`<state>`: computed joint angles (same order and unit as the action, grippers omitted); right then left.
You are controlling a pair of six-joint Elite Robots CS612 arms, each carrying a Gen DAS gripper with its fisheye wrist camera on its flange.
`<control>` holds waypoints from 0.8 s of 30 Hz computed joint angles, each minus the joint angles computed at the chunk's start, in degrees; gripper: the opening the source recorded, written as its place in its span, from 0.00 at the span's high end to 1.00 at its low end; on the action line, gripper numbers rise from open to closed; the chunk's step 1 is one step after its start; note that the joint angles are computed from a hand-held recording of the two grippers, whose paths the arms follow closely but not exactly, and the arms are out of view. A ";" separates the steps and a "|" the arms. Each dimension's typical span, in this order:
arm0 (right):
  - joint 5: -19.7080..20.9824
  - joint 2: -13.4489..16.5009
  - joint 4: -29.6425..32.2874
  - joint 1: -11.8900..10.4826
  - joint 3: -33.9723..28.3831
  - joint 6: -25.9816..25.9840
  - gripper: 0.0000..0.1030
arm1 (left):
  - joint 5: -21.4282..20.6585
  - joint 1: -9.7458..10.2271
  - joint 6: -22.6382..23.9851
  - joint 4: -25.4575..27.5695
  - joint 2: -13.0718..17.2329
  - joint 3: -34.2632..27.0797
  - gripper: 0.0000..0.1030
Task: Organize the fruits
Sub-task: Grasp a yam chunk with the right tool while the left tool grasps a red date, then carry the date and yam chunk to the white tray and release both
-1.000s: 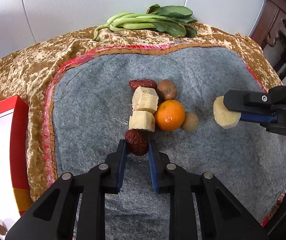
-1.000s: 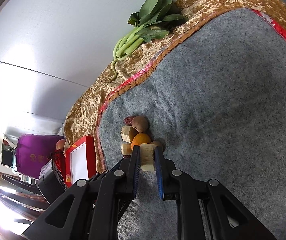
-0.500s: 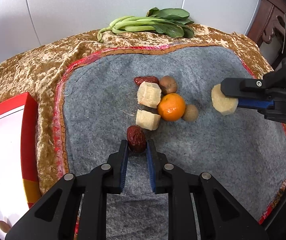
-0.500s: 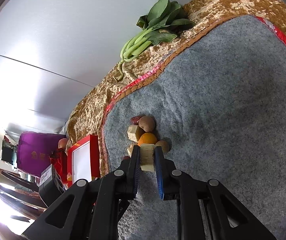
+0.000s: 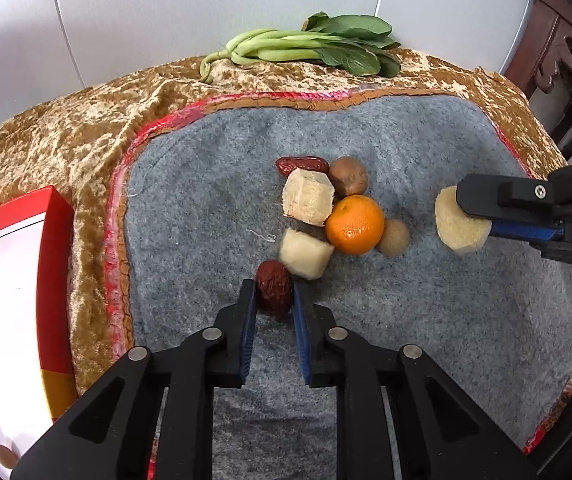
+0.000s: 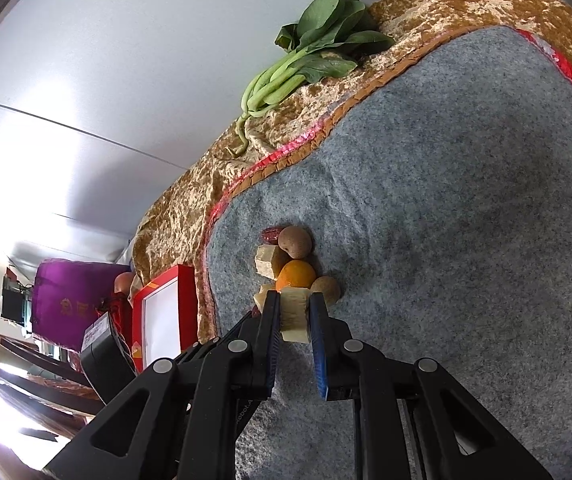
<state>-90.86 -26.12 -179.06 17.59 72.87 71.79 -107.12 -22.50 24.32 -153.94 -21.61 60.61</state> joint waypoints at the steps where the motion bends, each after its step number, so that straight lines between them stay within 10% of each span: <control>1: -0.05 -0.04 0.05 0.02 -0.04 -0.16 0.86 | -0.16 0.12 -0.11 -0.05 0.00 -0.06 0.85; 13: 2.36 1.98 2.65 1.06 -5.91 -5.37 0.86 | 0.83 2.38 -1.06 -4.54 -3.00 3.00 0.85; 24: 9.75 9.70 10.06 3.45 -22.57 -15.43 0.86 | 2.74 7.01 -3.54 -7.07 -4.85 4.58 0.85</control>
<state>-81.11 -16.42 -169.00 21.04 50.31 56.36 -104.38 -15.48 20.78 -161.01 -26.46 65.19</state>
